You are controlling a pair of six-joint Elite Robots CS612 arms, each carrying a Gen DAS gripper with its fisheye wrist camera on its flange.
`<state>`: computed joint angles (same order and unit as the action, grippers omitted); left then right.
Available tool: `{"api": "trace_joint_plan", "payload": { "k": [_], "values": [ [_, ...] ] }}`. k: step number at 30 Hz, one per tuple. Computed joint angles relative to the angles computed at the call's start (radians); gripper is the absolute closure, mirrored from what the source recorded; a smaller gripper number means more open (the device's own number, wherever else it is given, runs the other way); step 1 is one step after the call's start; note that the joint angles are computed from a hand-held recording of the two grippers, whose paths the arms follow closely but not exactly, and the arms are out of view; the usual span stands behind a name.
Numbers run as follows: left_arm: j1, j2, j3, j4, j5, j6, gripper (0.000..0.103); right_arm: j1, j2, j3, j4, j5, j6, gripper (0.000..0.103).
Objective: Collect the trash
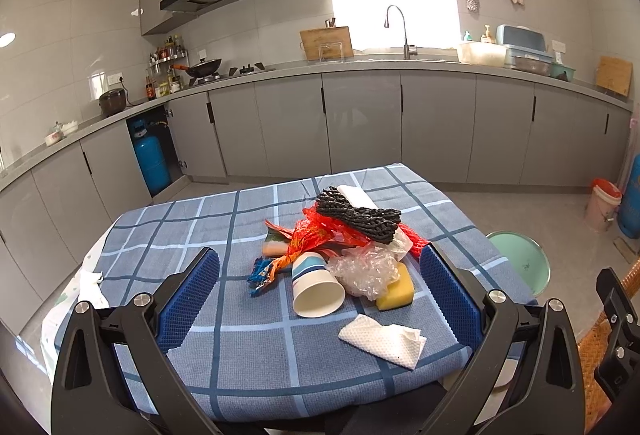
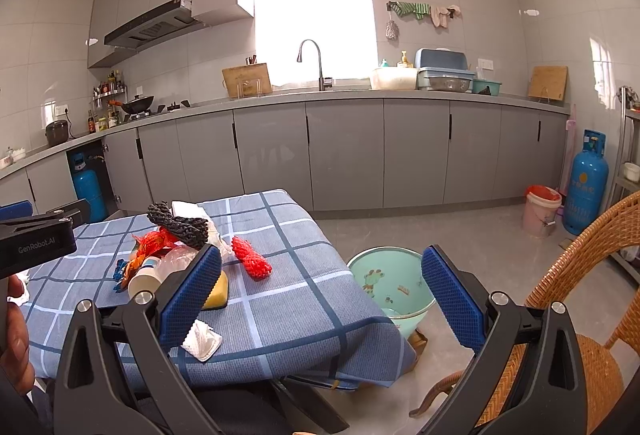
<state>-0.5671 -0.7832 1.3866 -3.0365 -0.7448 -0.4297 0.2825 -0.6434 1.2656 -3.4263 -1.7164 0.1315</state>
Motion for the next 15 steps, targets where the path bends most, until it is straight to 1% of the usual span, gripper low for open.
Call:
{"api": "trace_joint_plan", "payload": {
  "k": [15],
  "values": [
    [0.000,-0.001,-0.001,-0.009,0.004,0.010,0.004,-0.001,-0.001,0.000,0.003,0.003,0.001,0.005]
  ]
}}
